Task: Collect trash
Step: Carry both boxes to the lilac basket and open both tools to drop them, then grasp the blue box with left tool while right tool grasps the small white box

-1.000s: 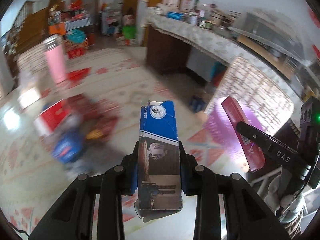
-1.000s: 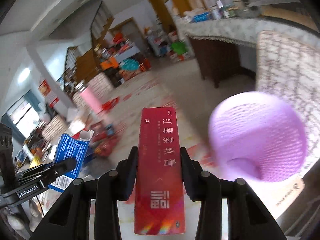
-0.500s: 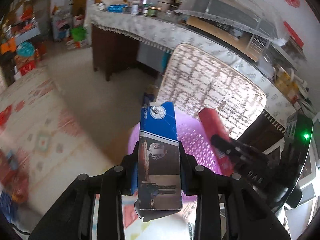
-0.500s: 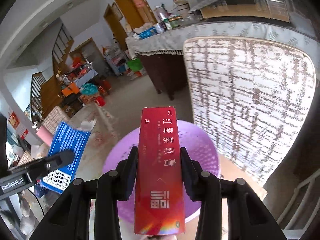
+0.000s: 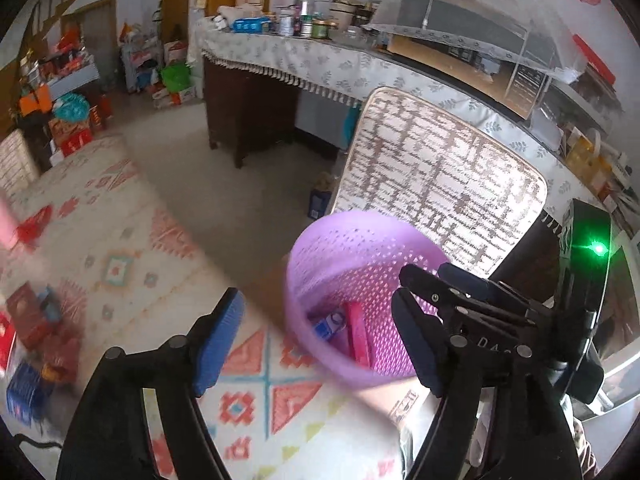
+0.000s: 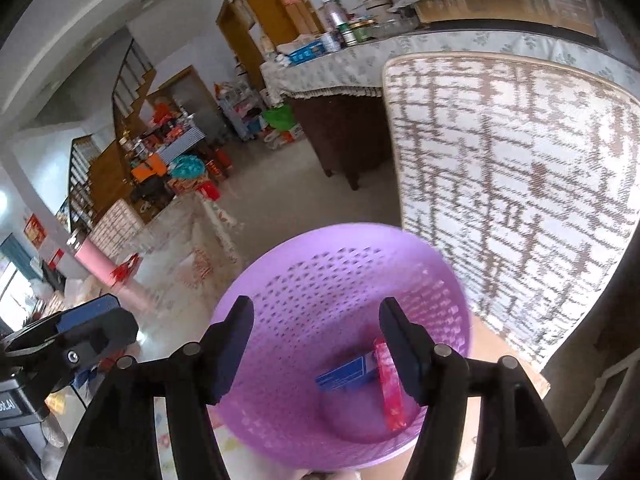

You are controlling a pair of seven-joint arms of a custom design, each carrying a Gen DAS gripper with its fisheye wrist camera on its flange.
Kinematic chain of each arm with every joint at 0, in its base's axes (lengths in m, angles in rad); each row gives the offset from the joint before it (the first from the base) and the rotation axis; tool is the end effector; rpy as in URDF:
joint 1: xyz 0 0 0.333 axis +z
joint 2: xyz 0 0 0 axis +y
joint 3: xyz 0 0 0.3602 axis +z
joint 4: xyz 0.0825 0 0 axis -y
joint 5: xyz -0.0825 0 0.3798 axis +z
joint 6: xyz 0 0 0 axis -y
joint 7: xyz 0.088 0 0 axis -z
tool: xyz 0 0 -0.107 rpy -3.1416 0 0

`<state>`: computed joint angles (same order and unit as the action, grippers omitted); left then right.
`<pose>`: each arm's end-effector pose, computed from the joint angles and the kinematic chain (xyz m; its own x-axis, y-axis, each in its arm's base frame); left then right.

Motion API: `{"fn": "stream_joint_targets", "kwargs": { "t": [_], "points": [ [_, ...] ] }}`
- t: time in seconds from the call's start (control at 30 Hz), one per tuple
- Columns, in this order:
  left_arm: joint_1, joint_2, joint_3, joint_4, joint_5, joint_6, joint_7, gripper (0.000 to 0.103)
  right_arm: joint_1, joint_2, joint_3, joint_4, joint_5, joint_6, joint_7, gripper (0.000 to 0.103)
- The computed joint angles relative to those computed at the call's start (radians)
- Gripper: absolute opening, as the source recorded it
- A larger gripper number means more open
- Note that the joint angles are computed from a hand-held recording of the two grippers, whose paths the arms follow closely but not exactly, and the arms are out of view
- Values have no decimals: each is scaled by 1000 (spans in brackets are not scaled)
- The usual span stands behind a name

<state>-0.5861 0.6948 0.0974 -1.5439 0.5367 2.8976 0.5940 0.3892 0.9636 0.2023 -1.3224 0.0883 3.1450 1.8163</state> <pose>0.6589 -0.4057 0.3490 -0.0861 -0.9865 0.1390 -0.7657 -0.0237 -0.6428 0.7197 0.3981 0.2878 0.2461 -0.8817 -0.4024 -0.7480 0.0913 -0.6574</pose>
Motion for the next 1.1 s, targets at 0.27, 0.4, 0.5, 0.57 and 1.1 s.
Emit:
{"fn": "stream_joint_targets", "kwargs": {
  "t": [0.27, 0.4, 0.5, 0.57, 1.1],
  "points": [
    [-208, -225, 297, -380, 246, 107, -392, 75, 45, -27, 26, -39, -37, 2, -55, 76],
    [-334, -334, 468, -532, 488, 52, -663, 75, 71, -22, 43, -30, -38, -22, -73, 77],
    [-345, -413, 503, -625, 580, -44, -781, 76, 82, -14, 68, -21, -31, -45, -92, 78],
    [-332, -457, 509, -679, 622, -97, -835, 78, 96, -8, 83, -13, -30, -60, -109, 78],
    [268, -396, 109, -734, 255, 168, -421, 79, 359, 224, 57, 429, -9, -376, -306, 79]
  ]
}}
